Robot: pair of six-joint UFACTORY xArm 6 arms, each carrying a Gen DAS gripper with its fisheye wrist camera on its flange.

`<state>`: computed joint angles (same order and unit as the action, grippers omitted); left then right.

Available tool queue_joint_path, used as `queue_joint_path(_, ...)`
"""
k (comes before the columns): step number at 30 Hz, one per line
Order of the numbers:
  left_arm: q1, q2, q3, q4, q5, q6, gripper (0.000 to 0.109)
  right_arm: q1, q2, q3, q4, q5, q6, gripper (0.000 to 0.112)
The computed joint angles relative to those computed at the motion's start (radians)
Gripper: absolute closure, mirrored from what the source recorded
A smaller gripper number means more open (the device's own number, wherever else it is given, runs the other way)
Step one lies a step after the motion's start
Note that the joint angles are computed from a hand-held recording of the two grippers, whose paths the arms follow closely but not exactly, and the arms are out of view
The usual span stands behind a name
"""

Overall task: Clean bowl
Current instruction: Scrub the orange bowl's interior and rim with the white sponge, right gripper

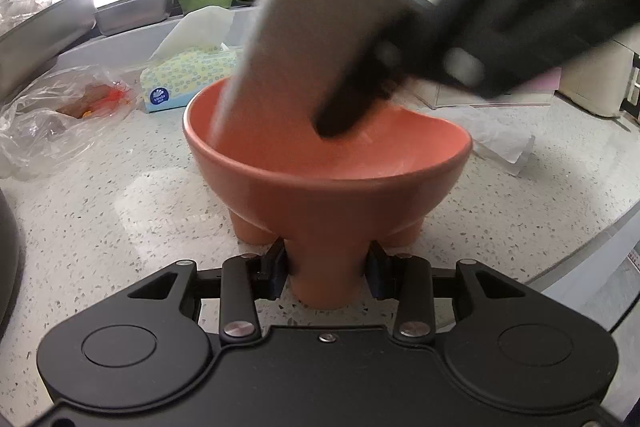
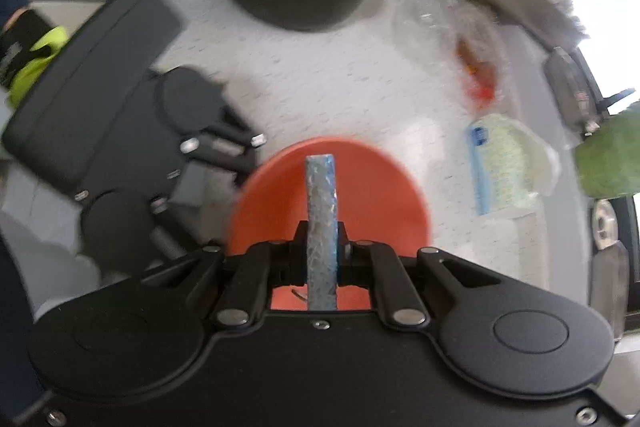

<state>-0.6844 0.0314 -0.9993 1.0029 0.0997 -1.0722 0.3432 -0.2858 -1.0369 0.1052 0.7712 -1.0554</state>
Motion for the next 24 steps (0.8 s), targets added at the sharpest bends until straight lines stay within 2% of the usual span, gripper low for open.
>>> queue_joint_path(3,-0.001,0.002,0.0,-0.023,0.0,0.025,0.07,-0.004,0.011,0.011,-0.029,-0.068,0.01,0.101)
queue_joint_path(8,-0.004,0.001,0.0,-0.048,0.007,0.047,0.07,-0.031,0.019,0.02,-0.066,-0.104,0.039,0.101)
queue_joint_path(16,-0.01,-0.002,0.003,-0.102,0.015,0.098,0.07,-0.093,-0.067,0.084,-0.032,-0.037,0.035,0.101)
queue_joint_path(24,-0.02,-0.005,0.004,-0.158,0.031,0.153,0.07,-0.092,-0.186,0.153,0.079,0.04,0.014,0.101)
